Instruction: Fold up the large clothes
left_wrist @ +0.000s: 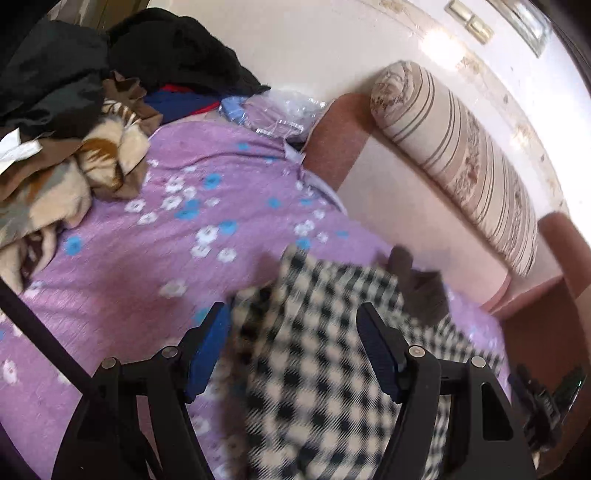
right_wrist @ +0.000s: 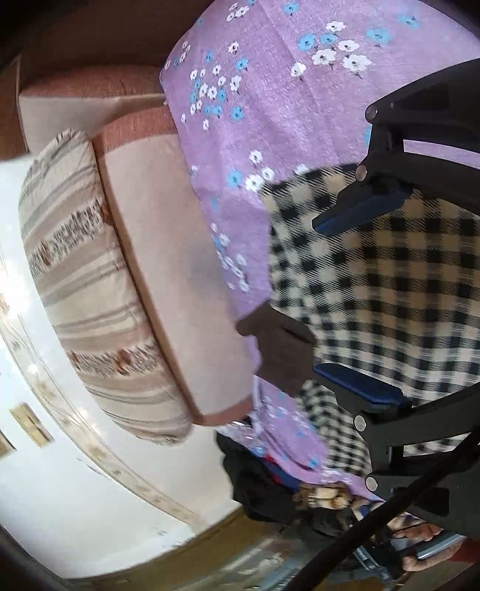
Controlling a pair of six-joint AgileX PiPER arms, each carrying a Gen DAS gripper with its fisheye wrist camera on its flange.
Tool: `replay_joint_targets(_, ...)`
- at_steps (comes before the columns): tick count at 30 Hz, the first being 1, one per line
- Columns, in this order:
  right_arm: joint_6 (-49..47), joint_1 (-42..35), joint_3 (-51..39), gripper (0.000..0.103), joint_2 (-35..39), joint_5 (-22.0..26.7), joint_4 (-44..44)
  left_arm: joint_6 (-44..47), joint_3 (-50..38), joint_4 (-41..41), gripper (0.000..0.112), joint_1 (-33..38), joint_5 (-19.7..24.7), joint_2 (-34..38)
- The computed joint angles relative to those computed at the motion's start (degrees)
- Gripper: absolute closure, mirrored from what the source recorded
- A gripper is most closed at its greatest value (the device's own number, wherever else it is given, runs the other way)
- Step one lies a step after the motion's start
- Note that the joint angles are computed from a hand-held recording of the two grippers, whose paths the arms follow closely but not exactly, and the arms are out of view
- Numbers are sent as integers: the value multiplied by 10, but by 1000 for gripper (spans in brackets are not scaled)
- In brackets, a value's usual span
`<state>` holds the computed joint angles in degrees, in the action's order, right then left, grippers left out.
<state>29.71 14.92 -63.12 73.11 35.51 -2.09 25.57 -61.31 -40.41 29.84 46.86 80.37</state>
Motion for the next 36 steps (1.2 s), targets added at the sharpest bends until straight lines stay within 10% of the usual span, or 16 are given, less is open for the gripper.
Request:
replay_joint_targets(6,56,48,59,26,-54,70,-76,98,77,32,42,55,44,-44)
replay_joint_targets(13,-11,-9,172,26,-183,151,35,251,147,15,42,101,109,-74)
replay_joint_targets(20,28,3,238,26,-245,173,15,259,201,46,42,-4,42,-110)
replay_joint_targets(22,17,3,250,26,-241,159,25,232,202,75,50,-35,28,-103)
replay_joint_targets(23,13,5,255,26,-240,152,31,212,199,93,76,-49,25,-98)
replay_joint_targets(24,-14,-6,261,30,-237,142,56,179,192,125,102,-68,23,-92)
replay_joint_targets(27,-122,-54,262,79,-223,136,166,158,174,149,106,-63,37,-107)
replay_joint_targets(32,-244,-174,231,92,-263,216,277,207,97,108,107,28,140,-144)
replay_joint_targets(36,-271,-218,235,93,-266,248,282,179,103,144,107,20,122,-125)
